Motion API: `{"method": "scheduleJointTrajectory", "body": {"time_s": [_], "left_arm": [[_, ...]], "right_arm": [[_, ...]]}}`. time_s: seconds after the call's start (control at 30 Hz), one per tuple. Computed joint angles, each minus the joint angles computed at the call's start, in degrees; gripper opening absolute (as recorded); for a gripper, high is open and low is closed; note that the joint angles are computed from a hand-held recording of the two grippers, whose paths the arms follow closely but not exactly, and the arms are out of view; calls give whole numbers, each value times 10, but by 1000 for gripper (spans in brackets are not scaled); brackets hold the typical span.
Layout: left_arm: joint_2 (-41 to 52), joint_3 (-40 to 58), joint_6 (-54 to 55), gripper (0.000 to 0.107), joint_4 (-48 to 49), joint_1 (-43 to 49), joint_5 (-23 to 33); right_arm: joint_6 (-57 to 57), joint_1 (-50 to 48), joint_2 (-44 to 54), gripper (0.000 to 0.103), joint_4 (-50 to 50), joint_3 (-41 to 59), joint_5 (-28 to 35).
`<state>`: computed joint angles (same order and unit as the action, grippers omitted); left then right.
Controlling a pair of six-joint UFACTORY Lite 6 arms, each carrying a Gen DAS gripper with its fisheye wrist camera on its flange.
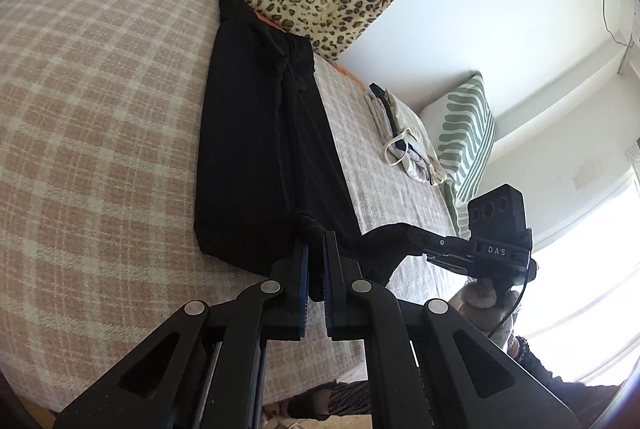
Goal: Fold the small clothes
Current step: 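Grasp the hem end with right tool while left tool grasps beside it, then open both tools and release the hem end of the strip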
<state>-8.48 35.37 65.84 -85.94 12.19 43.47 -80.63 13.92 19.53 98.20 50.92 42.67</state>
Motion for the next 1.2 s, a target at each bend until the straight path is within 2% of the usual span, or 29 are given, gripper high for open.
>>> {"method": "scheduleJointTrajectory", "body": {"time_s": [0.17, 0.5, 0.73, 0.8, 0.87, 0.93, 1.0, 1.1, 1.2], "left_arm": [[79, 60, 16, 4, -14, 6, -16], [218, 155, 42, 4, -43, -1, -39], [265, 180, 36, 4, -42, 2, -46], [266, 183, 20, 10, -28, 6, -53], [255, 178, 20, 12, -28, 15, -59], [230, 173, 15, 23, -17, 19, -74], [195, 158, 35, 24, -20, 23, -83], [152, 144, 57, 24, 3, 11, -84], [141, 140, 56, 24, 39, -16, -73]], "right_arm": [[34, 10, 68, 7, -4, 82, -28], [127, -34, 187, 7, -64, 219, -23], [171, -31, 228, 7, -108, 269, -31], [193, -30, 235, 8, -126, 284, -38], [195, -42, 232, 12, -125, 279, -30], [175, -52, 216, 30, -103, 259, -30], [141, -58, 187, 40, -82, 230, -39], [83, -50, 137, 41, -71, 191, -50], [58, -13, 106, 39, -116, 179, -61]]}}
